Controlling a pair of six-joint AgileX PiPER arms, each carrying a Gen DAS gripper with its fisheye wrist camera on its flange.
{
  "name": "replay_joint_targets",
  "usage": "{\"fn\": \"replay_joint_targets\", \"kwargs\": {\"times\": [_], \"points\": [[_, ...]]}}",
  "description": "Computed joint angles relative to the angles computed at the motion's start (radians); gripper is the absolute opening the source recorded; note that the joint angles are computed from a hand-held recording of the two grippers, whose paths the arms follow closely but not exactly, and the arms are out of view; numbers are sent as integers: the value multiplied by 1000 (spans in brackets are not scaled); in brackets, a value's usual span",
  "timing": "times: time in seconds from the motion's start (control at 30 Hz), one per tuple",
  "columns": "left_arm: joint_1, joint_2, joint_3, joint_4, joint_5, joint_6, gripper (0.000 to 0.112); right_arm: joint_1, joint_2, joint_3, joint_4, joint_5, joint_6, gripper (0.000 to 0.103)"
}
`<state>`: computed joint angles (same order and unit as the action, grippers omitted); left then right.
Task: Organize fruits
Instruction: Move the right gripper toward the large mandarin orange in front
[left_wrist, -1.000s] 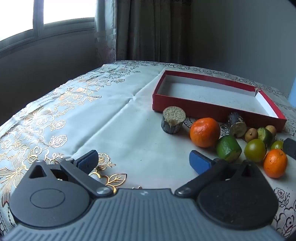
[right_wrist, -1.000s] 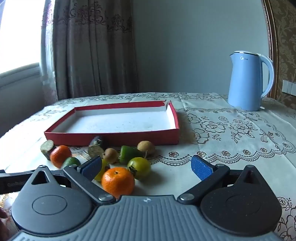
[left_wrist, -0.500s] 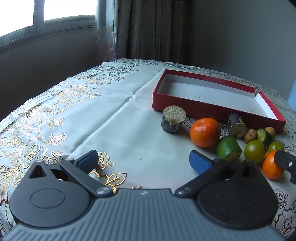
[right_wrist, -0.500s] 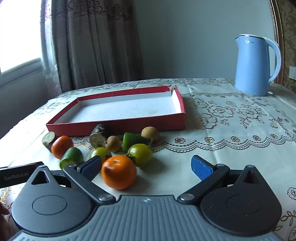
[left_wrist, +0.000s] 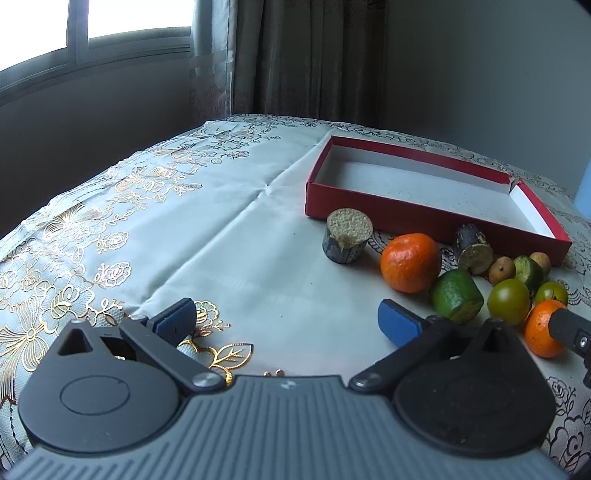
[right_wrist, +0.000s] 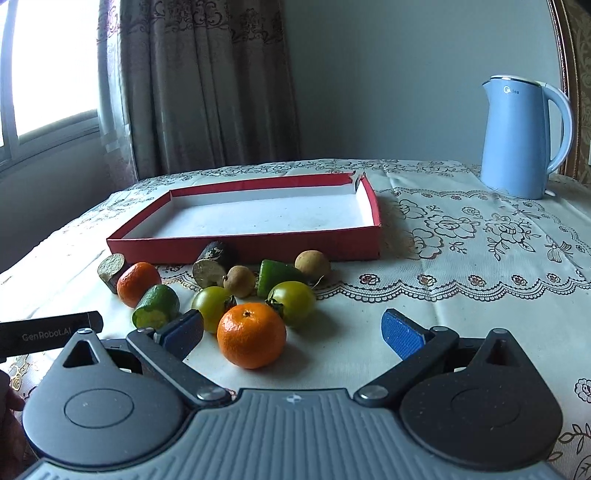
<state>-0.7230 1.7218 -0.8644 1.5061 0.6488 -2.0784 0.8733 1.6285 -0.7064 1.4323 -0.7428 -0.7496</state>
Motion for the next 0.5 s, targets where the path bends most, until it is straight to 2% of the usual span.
{"fn": "replay_joint_targets", "kwargs": {"times": [0.4,0.5], "points": [[12,-4,-15,-99,-8,135,103,25,-36,69,-101,-27,44,103],[15,-2,1,-18,-14,48,103,22,-39,73,-114,-19,47,102]]}}
